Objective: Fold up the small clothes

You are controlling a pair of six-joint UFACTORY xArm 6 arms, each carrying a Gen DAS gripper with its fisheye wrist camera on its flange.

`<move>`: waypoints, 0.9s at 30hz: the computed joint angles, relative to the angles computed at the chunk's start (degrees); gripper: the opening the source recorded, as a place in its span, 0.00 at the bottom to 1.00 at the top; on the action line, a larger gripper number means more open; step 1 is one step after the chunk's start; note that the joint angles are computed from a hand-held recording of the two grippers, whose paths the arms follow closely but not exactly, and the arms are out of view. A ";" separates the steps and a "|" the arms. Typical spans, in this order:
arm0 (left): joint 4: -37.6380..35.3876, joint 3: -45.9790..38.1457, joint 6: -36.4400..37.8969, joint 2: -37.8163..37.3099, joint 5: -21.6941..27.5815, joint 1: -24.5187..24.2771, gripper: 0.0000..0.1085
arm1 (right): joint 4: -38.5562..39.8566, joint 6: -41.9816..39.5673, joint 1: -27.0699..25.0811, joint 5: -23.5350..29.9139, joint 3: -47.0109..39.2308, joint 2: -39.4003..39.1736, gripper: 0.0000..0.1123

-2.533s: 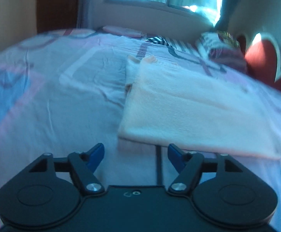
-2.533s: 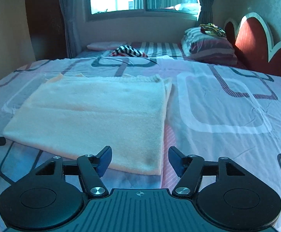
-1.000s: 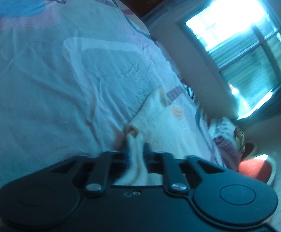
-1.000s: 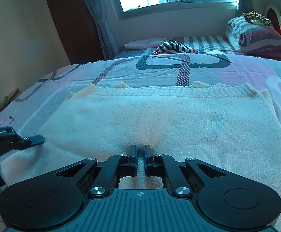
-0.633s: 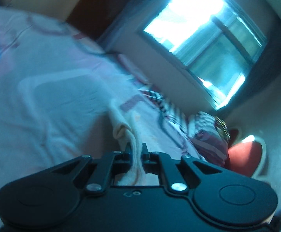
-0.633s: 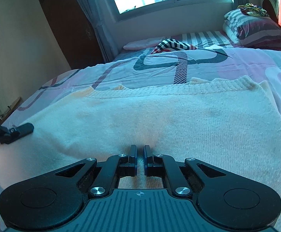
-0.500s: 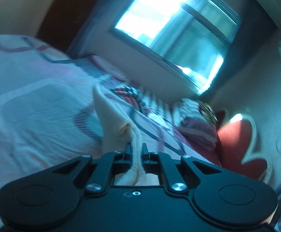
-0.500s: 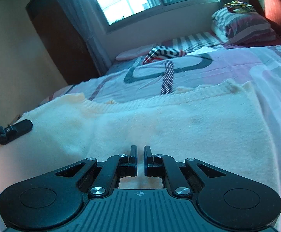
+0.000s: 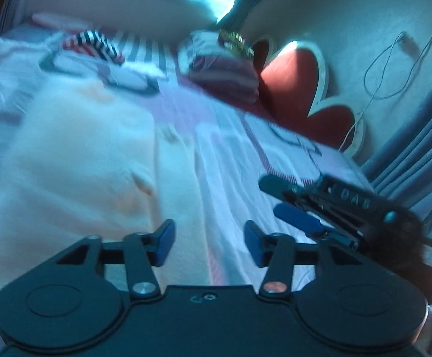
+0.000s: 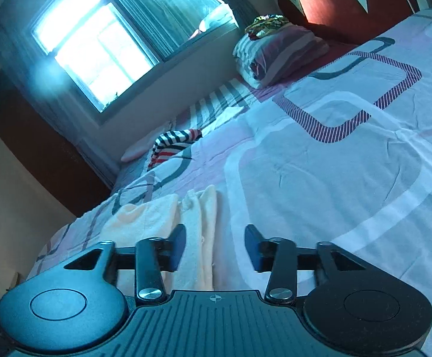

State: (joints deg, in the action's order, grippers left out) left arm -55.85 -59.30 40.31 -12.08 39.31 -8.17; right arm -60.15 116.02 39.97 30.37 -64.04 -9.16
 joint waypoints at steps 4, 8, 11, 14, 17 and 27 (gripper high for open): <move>-6.29 -0.01 5.44 0.04 -8.71 6.04 0.72 | 0.57 -2.84 -0.97 -8.85 -3.97 5.35 0.43; 3.78 -7.10 -3.03 8.01 -7.75 9.90 0.62 | 7.83 -10.57 -0.74 -13.63 -9.89 13.19 0.43; 9.28 -9.10 -5.82 11.26 -6.71 10.47 0.62 | 15.58 -17.05 -0.72 -15.57 -12.47 17.28 0.43; 9.52 -9.44 -5.92 12.77 -6.36 10.46 0.65 | 20.41 -21.29 -0.99 -16.63 -13.31 19.53 0.43; 9.23 -9.22 -5.09 12.84 -5.43 11.23 0.65 | 26.40 -27.84 -1.72 -21.41 -13.02 20.77 0.43; 5.64 -13.07 0.45 15.09 0.52 13.55 0.60 | 27.27 -29.81 -2.45 -21.41 -16.95 24.74 0.43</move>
State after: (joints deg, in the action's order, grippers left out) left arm -50.21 -72.37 40.76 3.01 39.82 5.38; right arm -32.88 86.21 37.53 8.96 -80.99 15.58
